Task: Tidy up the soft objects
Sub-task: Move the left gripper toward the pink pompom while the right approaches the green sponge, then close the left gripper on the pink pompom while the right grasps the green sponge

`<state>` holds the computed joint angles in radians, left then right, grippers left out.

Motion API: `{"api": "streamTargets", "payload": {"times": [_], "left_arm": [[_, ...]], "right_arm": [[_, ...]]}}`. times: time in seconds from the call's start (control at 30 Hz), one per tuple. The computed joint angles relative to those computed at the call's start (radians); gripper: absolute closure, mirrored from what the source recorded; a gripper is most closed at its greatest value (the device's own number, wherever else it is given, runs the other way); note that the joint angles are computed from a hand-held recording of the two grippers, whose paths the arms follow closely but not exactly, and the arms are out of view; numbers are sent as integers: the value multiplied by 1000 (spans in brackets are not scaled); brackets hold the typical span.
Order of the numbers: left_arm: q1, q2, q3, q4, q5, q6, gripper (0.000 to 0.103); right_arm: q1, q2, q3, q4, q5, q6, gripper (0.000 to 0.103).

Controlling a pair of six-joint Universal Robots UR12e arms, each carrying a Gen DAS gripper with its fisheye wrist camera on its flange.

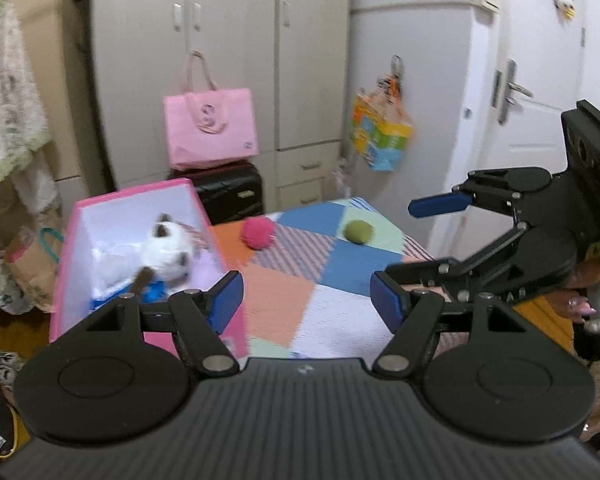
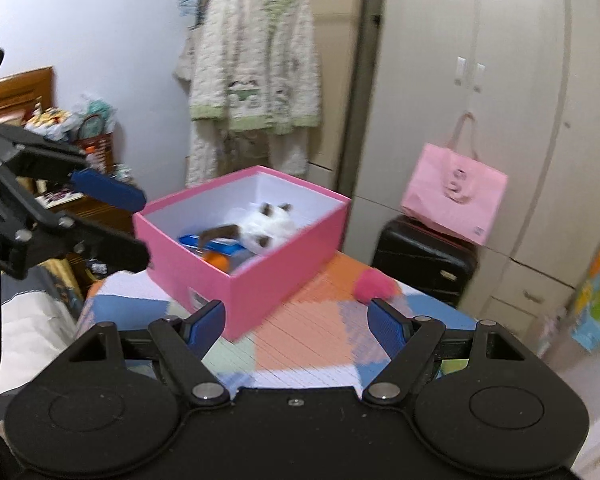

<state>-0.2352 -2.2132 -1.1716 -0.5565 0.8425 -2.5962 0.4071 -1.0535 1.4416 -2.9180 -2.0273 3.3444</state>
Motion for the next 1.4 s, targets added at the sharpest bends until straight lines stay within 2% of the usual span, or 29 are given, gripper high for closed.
{"api": "streamTargets", "payload": {"times": [0.13, 0.3, 0.5, 0.63, 0.73, 0.83, 0.97, 1.03, 1.13, 1.2, 1.4], "left_arm": [[-22, -8, 8, -41, -3, 37, 34], [-56, -30, 38, -75, 29, 37, 34], [-96, -82, 102, -69, 91, -29, 34], [-124, -134, 163, -28, 152, -96, 34], [-140, -179, 209, 23, 194, -159, 34], [-152, -228, 252, 120, 233, -237, 34], [-172, -290, 347, 104, 294, -264, 34], [-180, -322, 395, 97, 319, -283, 34], [-192, -368, 454, 119, 365, -308, 34], [-198, -400, 504, 102, 389, -325, 34], [-213, -506, 690, -25, 459, -349, 34]], "right_arm": [[-14, -30, 77, -63, -4, 39, 21], [-31, -45, 145, -164, 15, -6, 21], [-61, -32, 188, -300, 14, -44, 21], [-91, -7, 201, -381, 16, -57, 21], [-120, 12, 212, -443, 50, -68, 21], [-151, 15, 216, -406, 106, -41, 21], [-184, 26, 205, -364, 149, 12, 21], [-192, 35, 194, -342, 144, 23, 21], [-204, 48, 176, -309, 156, 9, 28], [-210, 56, 169, -303, 165, 7, 30], [-225, 77, 152, -305, 179, 10, 30]]}}
